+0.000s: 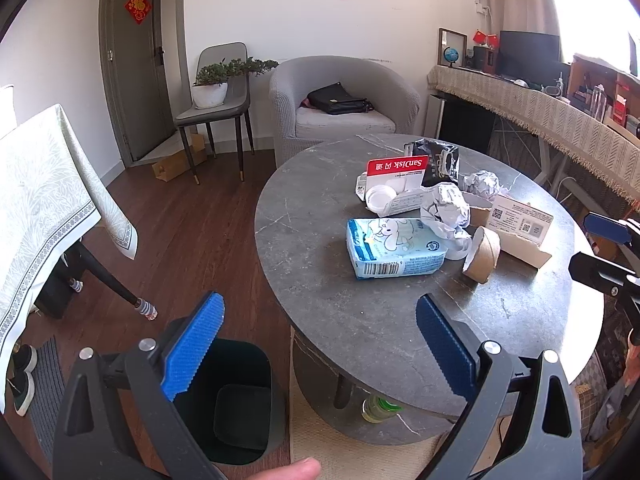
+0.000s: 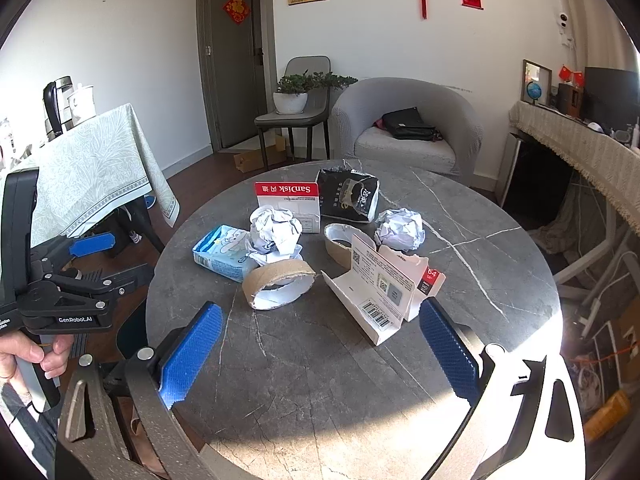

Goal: Collect trash
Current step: 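Reach the left tool to the blue wet-wipe pack and close on it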

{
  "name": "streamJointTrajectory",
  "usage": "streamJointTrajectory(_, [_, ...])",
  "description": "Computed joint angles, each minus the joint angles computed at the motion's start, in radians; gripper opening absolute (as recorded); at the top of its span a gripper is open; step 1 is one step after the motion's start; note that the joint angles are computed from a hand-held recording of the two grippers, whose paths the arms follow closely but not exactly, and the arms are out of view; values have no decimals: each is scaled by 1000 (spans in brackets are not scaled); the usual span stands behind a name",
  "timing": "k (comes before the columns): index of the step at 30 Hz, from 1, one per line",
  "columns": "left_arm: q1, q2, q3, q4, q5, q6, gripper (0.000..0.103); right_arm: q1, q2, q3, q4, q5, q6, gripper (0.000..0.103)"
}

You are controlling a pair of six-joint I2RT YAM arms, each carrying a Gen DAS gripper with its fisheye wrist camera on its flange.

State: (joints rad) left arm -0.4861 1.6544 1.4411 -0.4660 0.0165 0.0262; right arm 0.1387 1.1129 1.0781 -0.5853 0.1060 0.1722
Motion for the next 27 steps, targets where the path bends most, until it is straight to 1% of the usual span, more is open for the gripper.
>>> streamJointTrajectory(6, [-2, 21, 17, -7, 47, 12, 98, -45, 10, 9, -13, -40, -25, 100])
streamJointTrajectory(7, [-1, 30, 26, -13, 60, 15, 96, -52, 10, 9, -14, -50, -29, 100])
streamJointTrajectory(8, [1, 41, 37, -19, 70, 16, 90, -58, 11, 7, -14, -56, -34, 100])
streamJointTrajectory(9, [0, 52, 49, -28, 75, 14, 88, -62, 11, 5, -16, -60, -38, 100])
streamJointTrajectory(12, [-2, 81, 82, -46, 109, 13, 86, -81, 4, -8, -12, -87, -51, 100])
streamJointTrajectory(13, [-4, 87, 90, -50, 116, 17, 84, -87, 3, -11, -10, -98, -55, 98])
streamJointTrajectory(16, [-12, 109, 113, -58, 124, 31, 80, -104, 3, -12, -9, -128, -69, 90])
streamJointTrajectory(20, [-24, 152, 158, -69, 126, 41, 78, -155, 21, -8, -12, -175, -80, 78])
streamJointTrajectory(23, [-33, 183, 194, -81, 134, 46, 79, -180, 38, 1, -9, -195, -84, 77])
streamJointTrajectory(26, [-45, 220, 238, -108, 135, 46, 84, -198, 53, 13, -6, -216, -88, 77])
streamJointTrajectory(27, [-48, 227, 244, -109, 134, 47, 84, -201, 55, 15, -5, -221, -90, 77])
